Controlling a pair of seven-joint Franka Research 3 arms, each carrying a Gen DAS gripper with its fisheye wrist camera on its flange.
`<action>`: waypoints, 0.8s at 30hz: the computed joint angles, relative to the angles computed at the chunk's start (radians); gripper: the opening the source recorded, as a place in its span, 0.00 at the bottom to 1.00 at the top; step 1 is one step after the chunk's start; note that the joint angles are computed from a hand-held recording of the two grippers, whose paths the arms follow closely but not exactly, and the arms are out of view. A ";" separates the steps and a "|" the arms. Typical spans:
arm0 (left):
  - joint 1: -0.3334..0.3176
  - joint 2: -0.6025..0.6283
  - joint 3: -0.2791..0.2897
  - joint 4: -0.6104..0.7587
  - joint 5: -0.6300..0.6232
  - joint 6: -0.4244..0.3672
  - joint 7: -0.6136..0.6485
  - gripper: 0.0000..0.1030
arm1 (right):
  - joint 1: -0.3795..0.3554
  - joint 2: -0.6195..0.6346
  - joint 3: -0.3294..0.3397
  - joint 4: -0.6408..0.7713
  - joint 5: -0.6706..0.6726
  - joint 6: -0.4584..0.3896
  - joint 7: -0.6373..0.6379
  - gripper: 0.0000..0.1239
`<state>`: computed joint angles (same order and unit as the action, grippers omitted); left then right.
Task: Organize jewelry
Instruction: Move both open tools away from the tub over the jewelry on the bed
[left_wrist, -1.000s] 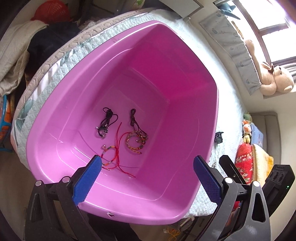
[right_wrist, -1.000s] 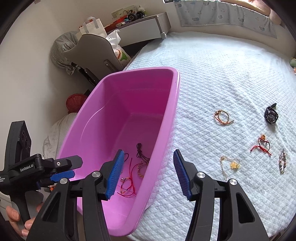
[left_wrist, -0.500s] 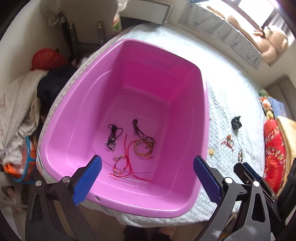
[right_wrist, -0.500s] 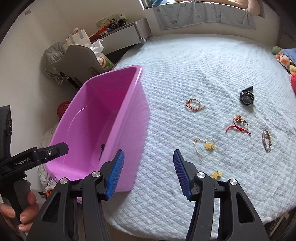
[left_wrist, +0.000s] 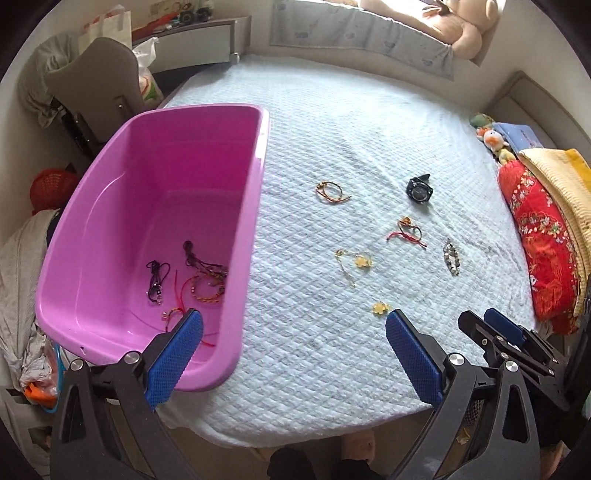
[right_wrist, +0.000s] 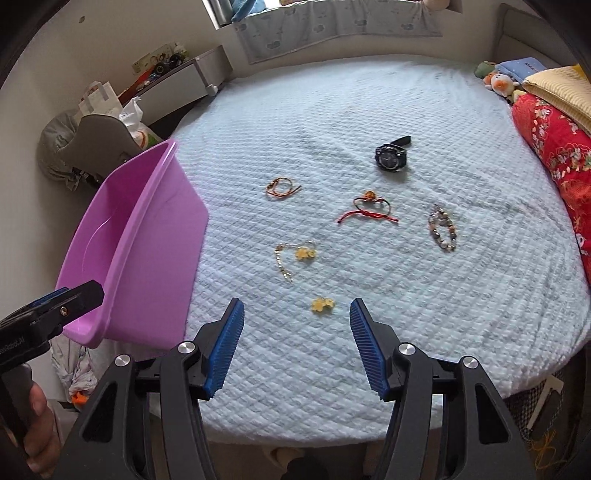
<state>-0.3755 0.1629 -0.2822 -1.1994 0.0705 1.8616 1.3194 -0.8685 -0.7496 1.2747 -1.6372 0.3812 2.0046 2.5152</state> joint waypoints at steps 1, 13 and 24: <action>-0.007 -0.001 -0.005 -0.004 0.002 0.003 -0.004 0.94 | 0.026 -0.009 -0.026 -0.023 -0.003 -0.008 0.002 0.46; -0.119 0.020 -0.034 -0.053 0.114 0.023 -0.255 0.94 | 0.408 -0.032 -0.350 -0.357 -0.137 -0.020 -0.014 0.53; -0.331 0.219 -0.011 0.197 0.342 -0.191 -0.629 0.94 | 0.769 -0.053 -0.742 -0.710 -0.152 0.240 -0.250 0.53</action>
